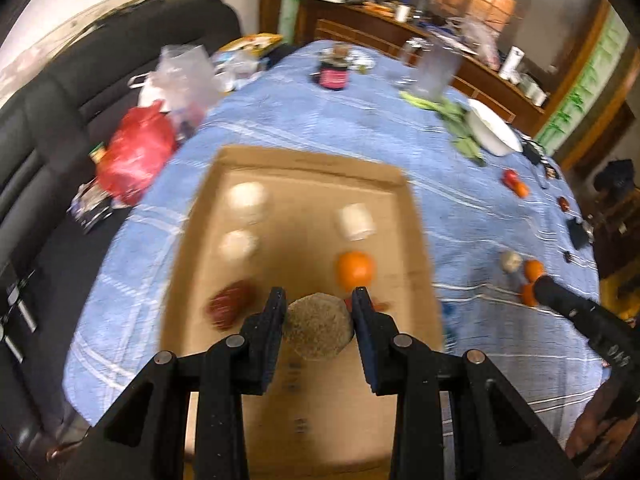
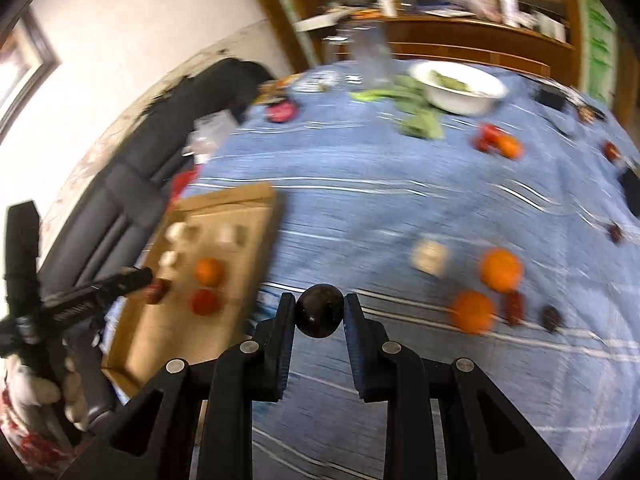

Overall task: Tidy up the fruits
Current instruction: 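Lower the rice cake and dark plum into the cardboard tray and open both tools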

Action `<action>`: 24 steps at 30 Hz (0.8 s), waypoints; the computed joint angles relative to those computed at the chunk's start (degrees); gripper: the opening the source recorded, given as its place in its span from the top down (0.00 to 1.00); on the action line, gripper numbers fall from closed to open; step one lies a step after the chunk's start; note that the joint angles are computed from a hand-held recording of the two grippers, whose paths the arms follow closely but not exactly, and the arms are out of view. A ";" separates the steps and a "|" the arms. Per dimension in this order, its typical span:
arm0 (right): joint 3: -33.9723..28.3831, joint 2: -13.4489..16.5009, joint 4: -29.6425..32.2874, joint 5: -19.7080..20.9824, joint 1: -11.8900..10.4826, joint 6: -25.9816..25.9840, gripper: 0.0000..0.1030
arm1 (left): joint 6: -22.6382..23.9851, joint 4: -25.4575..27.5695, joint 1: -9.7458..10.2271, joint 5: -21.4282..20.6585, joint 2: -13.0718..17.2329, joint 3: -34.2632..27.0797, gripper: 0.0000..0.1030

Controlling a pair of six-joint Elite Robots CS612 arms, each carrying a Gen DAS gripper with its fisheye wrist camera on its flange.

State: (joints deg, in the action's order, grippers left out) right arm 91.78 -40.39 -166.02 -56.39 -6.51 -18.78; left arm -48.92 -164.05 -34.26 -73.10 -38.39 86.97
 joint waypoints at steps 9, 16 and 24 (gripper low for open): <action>-1.43 0.59 7.31 1.32 5.55 -7.25 0.74 | -0.60 0.15 1.10 -3.93 0.57 2.46 0.68; -2.45 2.29 10.34 -2.48 8.03 -9.78 0.74 | -0.84 0.77 1.99 -6.71 1.68 2.14 0.68; -3.23 3.61 10.12 -5.73 8.94 -9.02 0.74 | 0.78 1.20 2.33 -5.20 2.19 1.28 0.68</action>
